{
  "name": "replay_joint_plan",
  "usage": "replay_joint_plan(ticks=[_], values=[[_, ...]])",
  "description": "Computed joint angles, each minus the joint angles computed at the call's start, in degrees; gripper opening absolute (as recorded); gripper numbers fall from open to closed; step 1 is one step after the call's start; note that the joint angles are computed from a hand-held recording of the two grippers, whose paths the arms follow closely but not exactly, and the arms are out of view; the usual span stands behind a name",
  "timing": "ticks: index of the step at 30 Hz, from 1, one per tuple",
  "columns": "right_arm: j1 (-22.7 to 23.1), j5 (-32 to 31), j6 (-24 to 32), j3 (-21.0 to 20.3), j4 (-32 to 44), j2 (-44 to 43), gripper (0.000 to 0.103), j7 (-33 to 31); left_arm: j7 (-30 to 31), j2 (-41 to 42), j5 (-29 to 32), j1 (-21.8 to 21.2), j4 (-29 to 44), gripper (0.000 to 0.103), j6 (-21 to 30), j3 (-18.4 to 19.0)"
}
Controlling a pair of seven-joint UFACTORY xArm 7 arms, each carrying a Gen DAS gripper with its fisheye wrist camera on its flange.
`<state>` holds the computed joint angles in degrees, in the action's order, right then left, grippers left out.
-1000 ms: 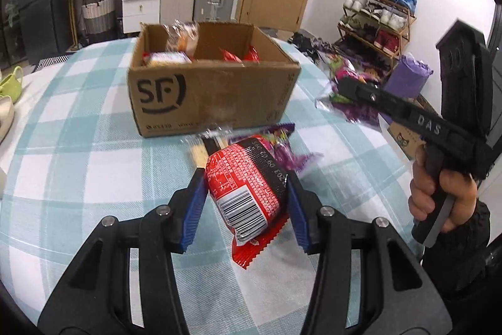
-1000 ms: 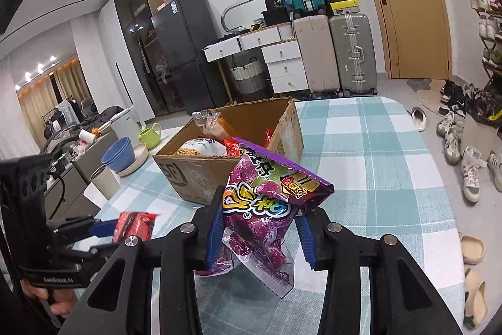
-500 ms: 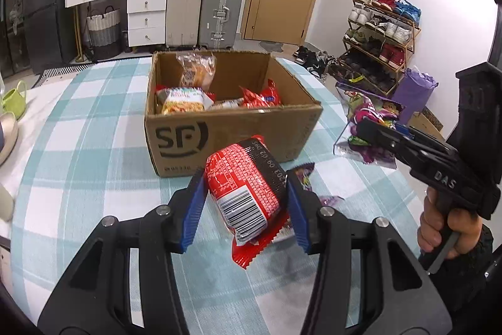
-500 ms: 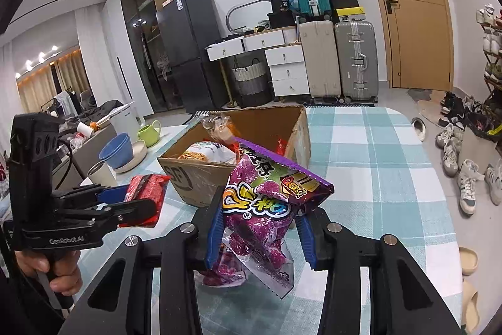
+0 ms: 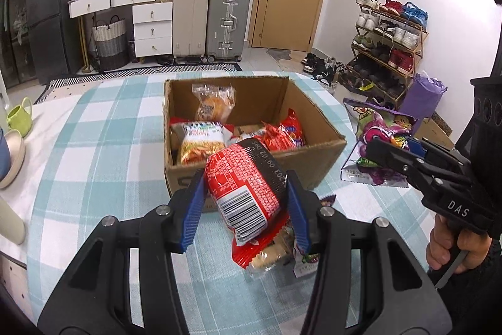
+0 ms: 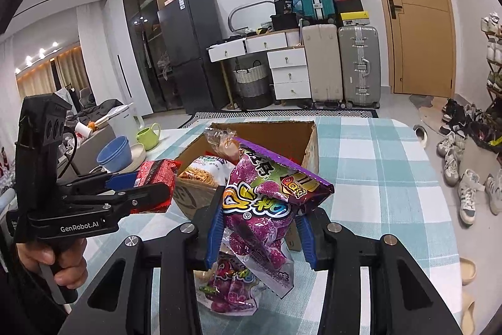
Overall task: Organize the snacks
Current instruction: 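Carry both packets over the box and open both grippers to release them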
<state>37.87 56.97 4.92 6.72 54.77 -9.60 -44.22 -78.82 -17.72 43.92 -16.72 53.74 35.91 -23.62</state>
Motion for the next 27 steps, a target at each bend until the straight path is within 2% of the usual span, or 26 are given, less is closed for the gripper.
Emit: replay_joint_plan(ticks=[16,24,27], values=[[-5.76,-9.15,1.52,3.20,8.17,5.67,0.041,6.32,3.06,4.35,2.07,0.86,5.95,0.046,-0.06,3.47],[-8.91,-16.79,2.18,5.66,12.87,10.05,0.041,12.29,4.60,6.75,2.59,1.00,8.18,0.046,-0.48,5.49],[-10.05,-22.30,2.61,6.47,14.80,12.16,0.041,17.05,4.91,7.56,2.75,1.05,8.63,0.046,-0.95,6.44]])
